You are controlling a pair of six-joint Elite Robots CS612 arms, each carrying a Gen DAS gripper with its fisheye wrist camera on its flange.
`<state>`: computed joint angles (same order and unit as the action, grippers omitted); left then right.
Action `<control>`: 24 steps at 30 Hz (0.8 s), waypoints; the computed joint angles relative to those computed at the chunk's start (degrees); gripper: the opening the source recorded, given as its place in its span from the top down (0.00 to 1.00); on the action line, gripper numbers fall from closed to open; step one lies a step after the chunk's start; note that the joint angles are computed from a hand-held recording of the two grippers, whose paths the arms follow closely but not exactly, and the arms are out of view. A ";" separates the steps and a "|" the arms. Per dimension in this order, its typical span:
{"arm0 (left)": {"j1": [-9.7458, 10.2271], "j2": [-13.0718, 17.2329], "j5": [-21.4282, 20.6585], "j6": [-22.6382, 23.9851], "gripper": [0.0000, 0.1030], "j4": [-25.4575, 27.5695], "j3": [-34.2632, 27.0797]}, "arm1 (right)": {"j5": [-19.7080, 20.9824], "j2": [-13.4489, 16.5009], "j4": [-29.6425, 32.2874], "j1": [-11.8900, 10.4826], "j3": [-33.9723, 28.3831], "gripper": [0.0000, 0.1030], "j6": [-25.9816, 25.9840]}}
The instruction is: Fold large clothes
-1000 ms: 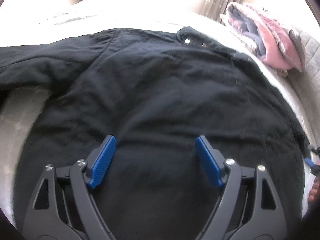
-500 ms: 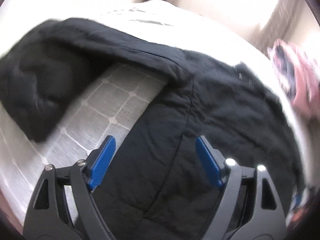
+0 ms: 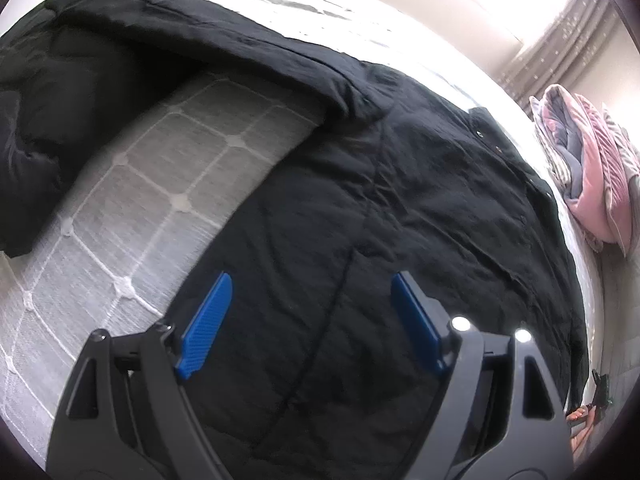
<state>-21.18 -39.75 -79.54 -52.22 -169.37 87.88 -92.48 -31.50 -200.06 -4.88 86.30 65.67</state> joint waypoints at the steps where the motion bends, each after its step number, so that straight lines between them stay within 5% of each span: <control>1: 0.11 0.00 0.23 -0.46 0.20 0.25 0.05 | -2.32 0.34 0.58 0.38 -0.97 0.27 0.11; 2: 0.24 -0.01 0.23 -0.71 0.20 0.27 0.11 | -3.29 0.52 1.01 0.37 -1.53 0.36 0.35; 3: 0.41 -0.06 0.00 -0.89 0.20 -0.02 0.27 | -3.99 0.75 1.85 0.31 -2.30 0.63 0.26; 5: 0.78 -0.08 -0.33 -1.56 0.20 -0.63 0.46 | -3.05 0.10 8.08 -0.43 -3.47 0.90 -1.87; 10: 1.18 -0.10 -0.52 -2.86 0.20 -0.90 0.85 | -5.52 -2.20 7.54 -1.09 -3.97 0.93 -6.92; 15: 1.37 -0.14 -1.07 -3.23 0.20 -0.55 0.86 | -15.94 -4.34 5.48 1.60 -5.86 0.93 -20.25; 21: 1.99 -0.22 -2.90 -3.57 0.20 -2.07 1.30 | -18.31 -4.23 14.13 1.95 -9.12 0.93 -18.78; 24: 2.22 -0.40 -3.71 -4.17 0.20 -2.76 1.64 | -16.72 -5.11 10.60 2.69 -6.94 0.93 -23.77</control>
<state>-18.96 -40.15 -83.25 -56.39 -172.13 89.52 -109.20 -36.61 -189.46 -2.19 79.36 41.90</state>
